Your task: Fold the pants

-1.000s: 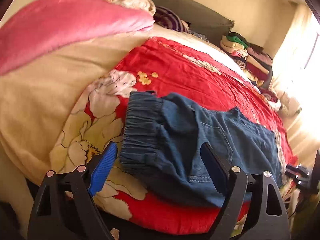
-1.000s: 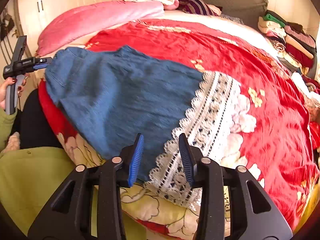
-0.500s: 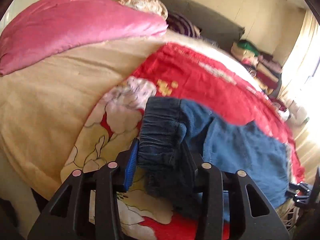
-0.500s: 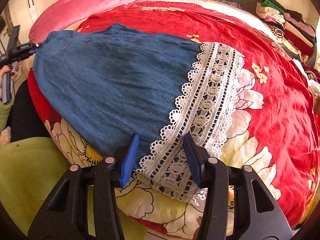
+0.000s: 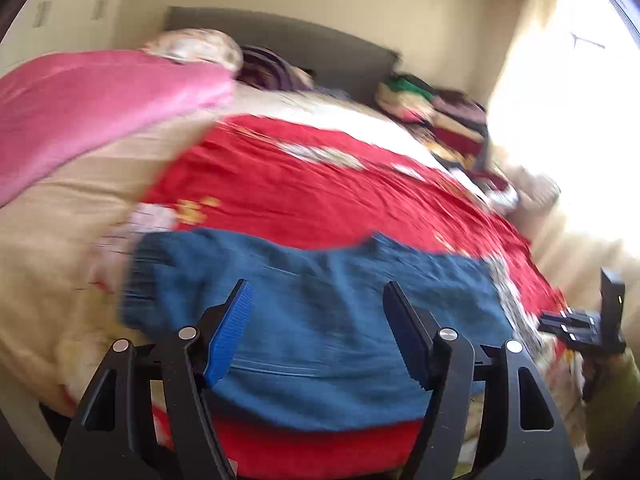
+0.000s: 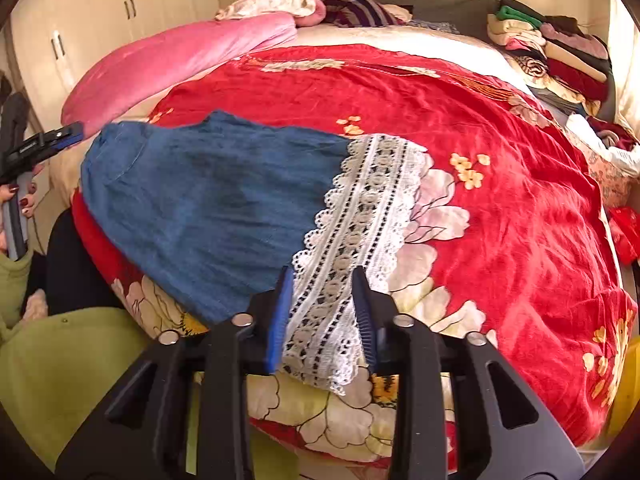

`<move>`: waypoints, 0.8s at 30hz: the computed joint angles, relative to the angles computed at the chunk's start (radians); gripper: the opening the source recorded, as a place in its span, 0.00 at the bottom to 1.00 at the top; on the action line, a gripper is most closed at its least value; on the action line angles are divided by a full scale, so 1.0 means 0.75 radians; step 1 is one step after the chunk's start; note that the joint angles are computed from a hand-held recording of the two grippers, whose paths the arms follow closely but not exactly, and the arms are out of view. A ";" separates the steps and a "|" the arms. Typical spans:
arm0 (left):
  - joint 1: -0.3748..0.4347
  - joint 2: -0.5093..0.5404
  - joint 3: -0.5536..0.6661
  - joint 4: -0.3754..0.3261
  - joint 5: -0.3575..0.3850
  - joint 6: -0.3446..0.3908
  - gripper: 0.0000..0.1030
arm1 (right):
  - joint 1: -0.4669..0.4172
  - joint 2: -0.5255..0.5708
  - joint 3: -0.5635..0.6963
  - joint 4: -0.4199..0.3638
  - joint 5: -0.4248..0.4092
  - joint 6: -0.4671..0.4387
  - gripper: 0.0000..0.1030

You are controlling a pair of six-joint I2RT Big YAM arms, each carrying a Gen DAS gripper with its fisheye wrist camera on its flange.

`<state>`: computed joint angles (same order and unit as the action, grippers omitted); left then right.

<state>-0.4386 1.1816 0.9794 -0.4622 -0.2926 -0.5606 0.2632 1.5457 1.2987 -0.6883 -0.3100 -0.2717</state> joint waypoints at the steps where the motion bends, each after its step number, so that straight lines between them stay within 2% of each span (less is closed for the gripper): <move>1: -0.017 0.054 0.037 -0.010 0.039 0.022 0.65 | 0.009 0.002 -0.002 -0.008 -0.008 -0.017 0.16; 4: -0.055 0.186 0.122 -0.031 0.132 0.068 0.65 | 0.029 0.008 -0.007 -0.030 -0.001 -0.064 0.13; 9: -0.108 0.341 0.206 -0.100 0.126 0.142 0.65 | 0.056 0.060 0.010 -0.159 0.126 -0.146 0.11; 12: -0.098 0.391 0.212 -0.141 0.139 0.150 0.71 | 0.044 0.060 -0.011 -0.132 0.093 -0.124 0.11; 15: -0.073 0.389 0.193 -0.138 0.186 0.136 0.71 | 0.047 0.061 -0.002 -0.144 0.097 -0.141 0.11; 17: -0.070 0.379 0.195 -0.127 0.196 0.131 0.71 | 0.031 0.060 0.026 -0.175 0.041 -0.133 0.12; 18: -0.067 0.368 0.193 -0.114 0.205 0.131 0.71 | 0.015 0.052 0.031 -0.157 -0.002 -0.109 0.13; 20: -0.051 0.342 0.193 -0.093 0.213 0.134 0.72 | -0.008 0.045 0.051 -0.092 -0.050 -0.046 0.23; 22: -0.037 0.350 0.232 -0.107 0.202 0.137 0.74 | -0.024 0.052 0.076 -0.019 -0.043 0.032 0.28; 24: -0.017 0.360 0.272 -0.117 0.198 0.156 0.74 | -0.035 0.088 0.131 0.006 -0.030 0.100 0.28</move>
<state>-0.4514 1.4519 1.1832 -0.5501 -0.1442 -0.4438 0.2370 1.6114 1.3972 -0.6836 -0.3326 -0.1969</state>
